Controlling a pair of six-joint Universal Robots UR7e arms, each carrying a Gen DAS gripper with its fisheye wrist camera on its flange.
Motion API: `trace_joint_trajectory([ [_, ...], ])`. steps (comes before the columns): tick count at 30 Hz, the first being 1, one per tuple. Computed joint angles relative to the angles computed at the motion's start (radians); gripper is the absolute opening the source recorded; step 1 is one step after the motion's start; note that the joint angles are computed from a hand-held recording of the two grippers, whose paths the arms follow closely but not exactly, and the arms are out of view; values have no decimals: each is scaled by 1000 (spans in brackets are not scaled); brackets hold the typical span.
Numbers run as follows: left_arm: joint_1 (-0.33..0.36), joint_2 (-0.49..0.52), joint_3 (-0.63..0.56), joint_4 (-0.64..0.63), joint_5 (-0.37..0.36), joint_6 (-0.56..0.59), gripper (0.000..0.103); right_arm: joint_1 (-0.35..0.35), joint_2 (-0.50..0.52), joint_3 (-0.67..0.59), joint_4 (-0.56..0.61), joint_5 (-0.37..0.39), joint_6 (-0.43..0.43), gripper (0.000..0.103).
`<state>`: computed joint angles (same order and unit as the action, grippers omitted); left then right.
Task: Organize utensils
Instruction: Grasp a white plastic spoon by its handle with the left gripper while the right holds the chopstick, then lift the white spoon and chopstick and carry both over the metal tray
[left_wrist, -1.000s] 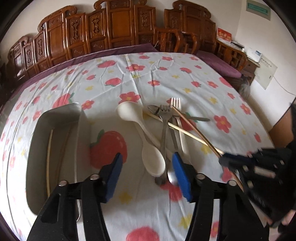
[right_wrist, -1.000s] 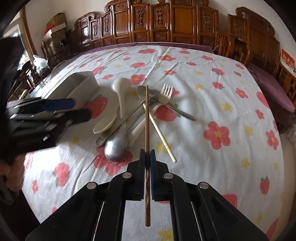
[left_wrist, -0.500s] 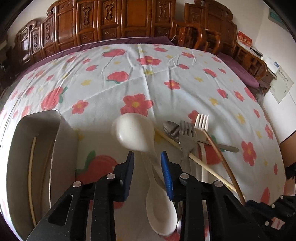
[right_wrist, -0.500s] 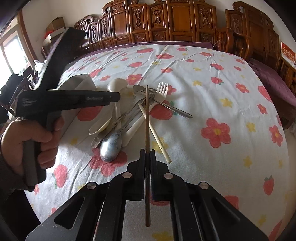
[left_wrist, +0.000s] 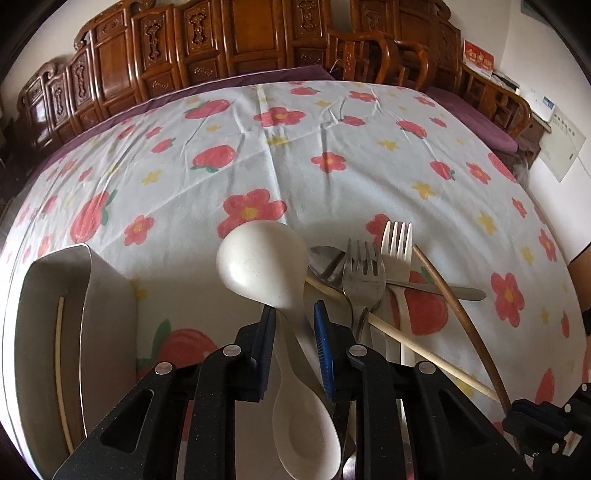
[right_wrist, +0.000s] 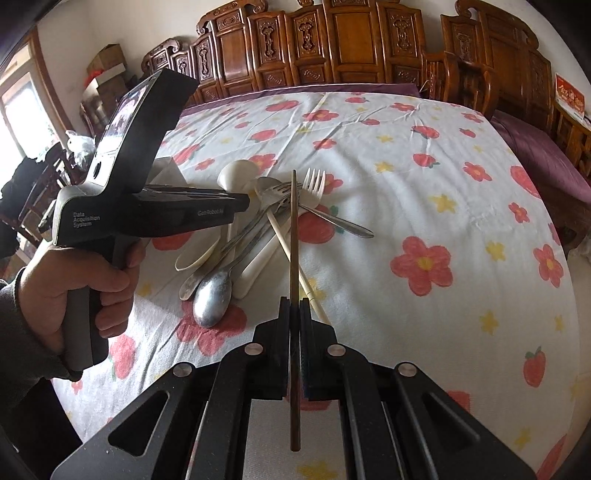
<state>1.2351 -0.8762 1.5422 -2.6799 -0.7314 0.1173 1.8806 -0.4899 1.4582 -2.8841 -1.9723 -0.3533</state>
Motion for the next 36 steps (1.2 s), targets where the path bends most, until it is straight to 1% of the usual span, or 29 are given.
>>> trace_joint_trajectory([
  [7,-6,29,-23,-16,41,48,19,-1,2,-1,3,-3,0,6],
  [8,-6,32,-24,-21,47,55,18,-1,3,-1,3,-4,0,6],
  [9,-8,35,-24,-28,58,61,10,-2,3,-1,3,-5,1,6],
  [10,-7,32,-23,-28,51,62,6,-2,3,0,2,-4,2,6],
  [11,-6,26,-21,-18,33,57,5,-2,3,1,2,-5,3,6],
  [12,-8,21,-19,-7,32,51,4,-3,3,2,1,-5,4,6],
  [15,-14,7,-3,-25,23,63,3,-2,3,2,1,-6,6,6],
  [19,-30,-24,29,-67,-4,82,3,1,3,2,-1,-6,5,6],
  [23,-44,-55,55,-80,-29,87,3,6,1,4,-7,-9,0,6],
  [30,-71,-138,120,-129,-67,120,3,23,4,4,-26,-15,-5,6],
  [34,-81,-189,139,-132,-109,125,3,41,19,-17,-17,-34,-4,6],
  [36,-88,-210,147,-126,-116,132,3,50,24,-29,-12,-38,4,6],
])
